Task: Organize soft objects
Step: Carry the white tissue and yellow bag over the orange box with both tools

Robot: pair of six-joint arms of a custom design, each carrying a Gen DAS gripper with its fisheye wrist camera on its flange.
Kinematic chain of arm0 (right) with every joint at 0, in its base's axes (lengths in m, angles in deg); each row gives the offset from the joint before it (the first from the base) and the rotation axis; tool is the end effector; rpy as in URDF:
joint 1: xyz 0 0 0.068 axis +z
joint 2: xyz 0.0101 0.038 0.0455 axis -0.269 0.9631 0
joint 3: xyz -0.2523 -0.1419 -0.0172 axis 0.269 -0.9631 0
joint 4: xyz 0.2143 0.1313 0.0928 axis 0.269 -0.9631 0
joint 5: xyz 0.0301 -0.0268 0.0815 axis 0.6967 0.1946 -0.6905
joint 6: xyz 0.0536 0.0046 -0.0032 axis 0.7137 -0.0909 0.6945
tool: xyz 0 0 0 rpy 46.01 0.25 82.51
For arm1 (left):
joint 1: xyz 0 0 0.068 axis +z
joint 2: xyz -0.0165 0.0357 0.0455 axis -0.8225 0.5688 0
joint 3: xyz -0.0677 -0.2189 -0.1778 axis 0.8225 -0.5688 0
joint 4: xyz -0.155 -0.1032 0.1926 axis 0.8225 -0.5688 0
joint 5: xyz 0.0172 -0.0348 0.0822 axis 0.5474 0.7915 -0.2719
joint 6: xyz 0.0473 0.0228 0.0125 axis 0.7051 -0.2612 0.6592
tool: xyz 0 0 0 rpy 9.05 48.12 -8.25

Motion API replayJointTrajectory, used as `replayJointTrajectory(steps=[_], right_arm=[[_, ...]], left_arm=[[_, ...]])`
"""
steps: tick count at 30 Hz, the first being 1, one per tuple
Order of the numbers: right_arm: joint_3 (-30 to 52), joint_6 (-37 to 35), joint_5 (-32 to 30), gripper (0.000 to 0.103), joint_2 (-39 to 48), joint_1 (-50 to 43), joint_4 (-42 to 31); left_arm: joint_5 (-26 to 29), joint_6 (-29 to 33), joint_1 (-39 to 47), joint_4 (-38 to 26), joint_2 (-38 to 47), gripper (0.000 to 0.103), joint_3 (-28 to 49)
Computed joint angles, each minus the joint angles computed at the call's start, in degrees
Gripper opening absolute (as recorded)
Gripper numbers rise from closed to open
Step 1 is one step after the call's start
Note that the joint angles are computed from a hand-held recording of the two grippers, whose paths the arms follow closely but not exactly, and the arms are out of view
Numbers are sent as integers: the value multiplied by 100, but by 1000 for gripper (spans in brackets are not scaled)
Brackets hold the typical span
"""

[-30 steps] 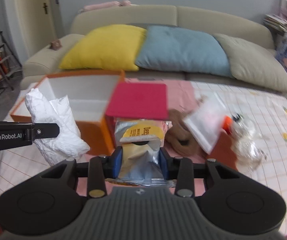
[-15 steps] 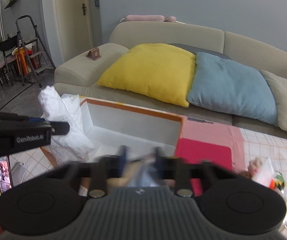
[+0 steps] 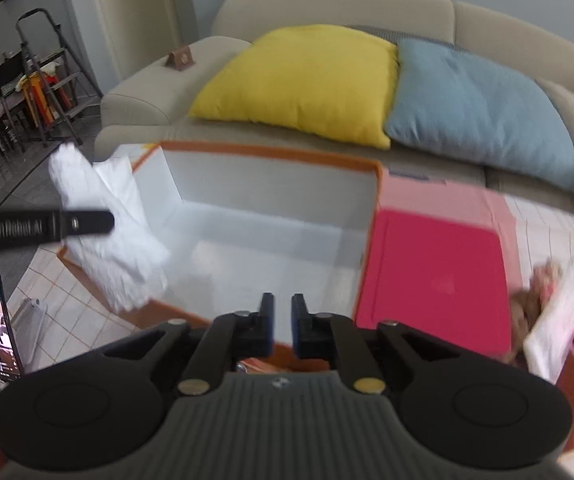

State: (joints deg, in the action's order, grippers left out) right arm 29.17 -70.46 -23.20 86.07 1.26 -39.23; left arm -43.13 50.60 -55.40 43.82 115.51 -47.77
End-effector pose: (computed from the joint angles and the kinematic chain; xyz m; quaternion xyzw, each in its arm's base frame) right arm 0.2513 0.0807 0.1575 -0.1349 0.9279 0.1150 0.3281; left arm 0.2519 -0.0026 0.1748 -0.0694 0.9217 -0.0631 0.3765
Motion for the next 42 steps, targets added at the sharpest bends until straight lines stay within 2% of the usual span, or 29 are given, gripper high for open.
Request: replayJointTrajectory(steps=[1, 2, 4, 6, 8, 11, 13, 15, 17, 22, 25, 32, 37, 42], right_arm=[[-130, 117, 40, 29, -49, -13, 56], [-257, 251, 88, 45, -111, -17, 102], [-420, 433, 109, 50, -178, -24, 99], [-479, 622, 41, 63, -106, 0, -56], [-453, 735, -152, 64, 162, -2, -111], [-332, 795, -206, 72, 628, 147, -192], [-242, 844, -80, 72, 883, 311, -234], [-123, 909, -14, 72, 1130, 425, -308], [10, 1000, 18, 72, 1336, 477, -448], [121, 1032, 111, 69, 1689, 564, -479], [135, 1013, 96, 56, 1853, 506, -440], [-126, 781, -51, 38, 1640, 344, -227], [-457, 599, -167, 36, 674, 182, -571], [-528, 480, -407, 36, -941, -25, -1497]], left_arm=[[-31, -3, 6, 18, 99, 21, 70], [-95, -2, -6, 46, 193, 21, 136], [-467, 74, -173, 176, 404, 21, 226], [-968, 217, -422, 336, 637, 22, 298], [-1319, 379, -616, 480, 881, 24, 356], [-1226, 475, -660, 432, 1144, 32, 466], [-1145, 427, -631, 479, 1192, 45, 443], [-1042, 377, -578, 546, 1169, 62, 360], [-1025, 317, -542, 582, 1152, 67, 294], [-941, 107, -486, 570, 985, 67, 123], [-875, 6, -503, 605, 768, 67, -56], [-841, 88, -676, 411, 375, 67, -231], [-821, 70, -682, 203, -177, 67, -415], [-868, -65, -684, -102, -618, 67, -478]])
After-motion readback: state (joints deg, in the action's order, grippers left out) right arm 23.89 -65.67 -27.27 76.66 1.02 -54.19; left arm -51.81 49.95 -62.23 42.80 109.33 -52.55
